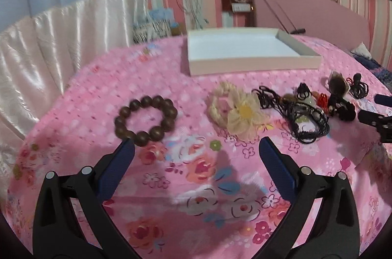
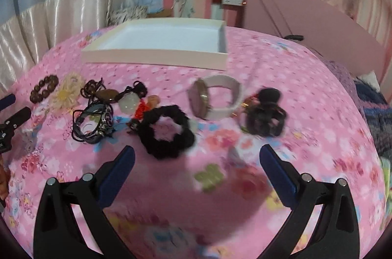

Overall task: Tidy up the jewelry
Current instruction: 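Grasp the cream bow scrunchie with the left tool while the right tool grasps the black scrunchie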

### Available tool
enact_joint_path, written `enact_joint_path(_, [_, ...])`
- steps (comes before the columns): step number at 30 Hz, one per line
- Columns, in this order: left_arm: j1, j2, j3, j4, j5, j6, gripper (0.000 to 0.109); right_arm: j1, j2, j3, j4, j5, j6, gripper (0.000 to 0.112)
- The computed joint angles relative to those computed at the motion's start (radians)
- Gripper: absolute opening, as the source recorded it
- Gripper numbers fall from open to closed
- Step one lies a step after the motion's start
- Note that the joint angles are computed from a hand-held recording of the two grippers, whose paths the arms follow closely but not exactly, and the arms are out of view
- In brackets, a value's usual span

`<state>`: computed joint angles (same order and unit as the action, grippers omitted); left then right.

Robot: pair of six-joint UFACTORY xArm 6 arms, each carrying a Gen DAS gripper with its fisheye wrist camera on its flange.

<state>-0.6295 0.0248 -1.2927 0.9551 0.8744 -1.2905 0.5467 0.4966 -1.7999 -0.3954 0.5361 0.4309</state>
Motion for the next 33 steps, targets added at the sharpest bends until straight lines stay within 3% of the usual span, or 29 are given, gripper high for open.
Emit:
enact_joint_path(6, [0.055, 0.035, -0.038, -0.12, -0.087, 0.065, 0.1, 0.027, 0.178, -0.29, 0.087, 0.202, -0.115, 0.099])
enact_joint_path(9, [0.057, 0.075, -0.086, -0.14, -0.095, 0.079, 0.1, 0.024, 0.243, -0.398, 0.155, 0.283, -0.162, 0.073])
enact_joint_path(11, [0.05, 0.115, -0.135, -0.147, -0.077, 0.103, 0.1, 0.013, 0.22, -0.355, 0.208, 0.252, -0.171, 0.056])
enact_joint_path(12, [0.05, 0.127, -0.149, -0.154, -0.082, 0.112, 0.1, 0.006, 0.209, -0.335, 0.21, 0.233, -0.162, 0.036])
enact_joint_path(13, [0.052, 0.136, -0.157, -0.162, -0.091, 0.118, 0.1, 0.002, 0.187, -0.297, 0.192, 0.211, -0.14, 0.024])
enact_joint_path(17, [0.055, 0.182, -0.199, -0.186, -0.082, 0.137, 0.1, -0.031, 0.101, -0.142, 0.333, 0.105, -0.198, 0.022])
enact_joint_path(24, [0.079, 0.211, -0.23, -0.253, -0.072, 0.16, 0.1, -0.045, 0.009, 0.039, 0.444, -0.058, -0.248, 0.021])
enact_joint_path(31, [0.075, 0.26, -0.296, -0.295, -0.02, 0.211, 0.1, -0.037, 0.01, 0.029, 0.394, -0.054, -0.234, 0.021])
enact_joint_path(33, [0.078, 0.273, -0.314, -0.305, -0.014, 0.227, 0.093, -0.039, 0.009, 0.032, 0.41, -0.057, -0.244, 0.021])
